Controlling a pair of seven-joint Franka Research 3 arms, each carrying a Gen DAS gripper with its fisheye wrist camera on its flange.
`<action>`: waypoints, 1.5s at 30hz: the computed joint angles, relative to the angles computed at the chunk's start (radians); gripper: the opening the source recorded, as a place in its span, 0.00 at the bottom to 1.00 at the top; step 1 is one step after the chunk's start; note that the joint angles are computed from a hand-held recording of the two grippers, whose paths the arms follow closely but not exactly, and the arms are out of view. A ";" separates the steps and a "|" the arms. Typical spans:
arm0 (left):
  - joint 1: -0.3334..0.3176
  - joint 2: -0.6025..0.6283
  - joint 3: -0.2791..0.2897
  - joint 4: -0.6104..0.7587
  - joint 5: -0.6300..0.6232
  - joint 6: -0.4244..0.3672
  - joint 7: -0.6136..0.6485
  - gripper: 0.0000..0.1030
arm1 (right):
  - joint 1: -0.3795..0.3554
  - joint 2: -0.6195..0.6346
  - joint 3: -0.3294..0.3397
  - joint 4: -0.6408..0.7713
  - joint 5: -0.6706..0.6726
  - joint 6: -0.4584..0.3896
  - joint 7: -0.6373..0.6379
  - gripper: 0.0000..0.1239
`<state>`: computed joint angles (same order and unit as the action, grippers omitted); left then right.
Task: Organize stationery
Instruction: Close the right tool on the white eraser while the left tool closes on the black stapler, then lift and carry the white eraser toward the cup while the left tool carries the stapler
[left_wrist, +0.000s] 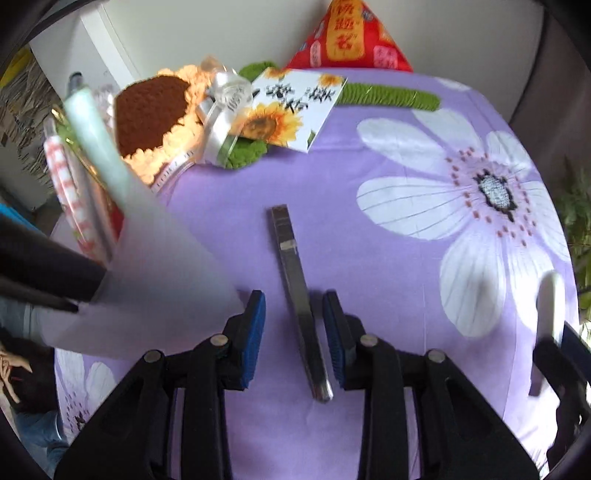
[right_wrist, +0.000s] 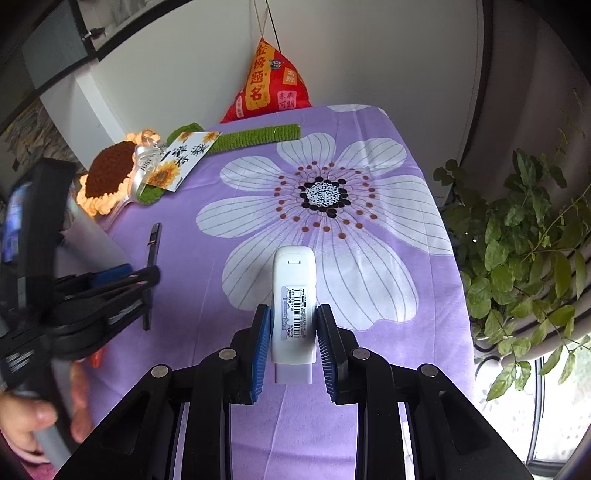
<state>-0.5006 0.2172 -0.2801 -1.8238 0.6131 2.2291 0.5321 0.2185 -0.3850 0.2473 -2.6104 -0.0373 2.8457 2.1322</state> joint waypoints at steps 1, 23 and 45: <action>0.003 0.011 0.001 0.013 -0.013 -0.007 0.005 0.30 | 0.011 -0.001 -0.011 -0.005 0.011 0.011 -0.012 0.21; 0.054 -0.150 -0.055 -0.220 -0.398 0.233 0.437 0.10 | 0.027 -0.005 -0.007 -0.016 0.077 0.003 -0.073 0.21; 0.025 -0.043 -0.036 -0.083 -0.233 0.174 0.350 0.09 | 0.025 0.087 -0.017 0.097 -0.021 -0.124 -0.030 0.22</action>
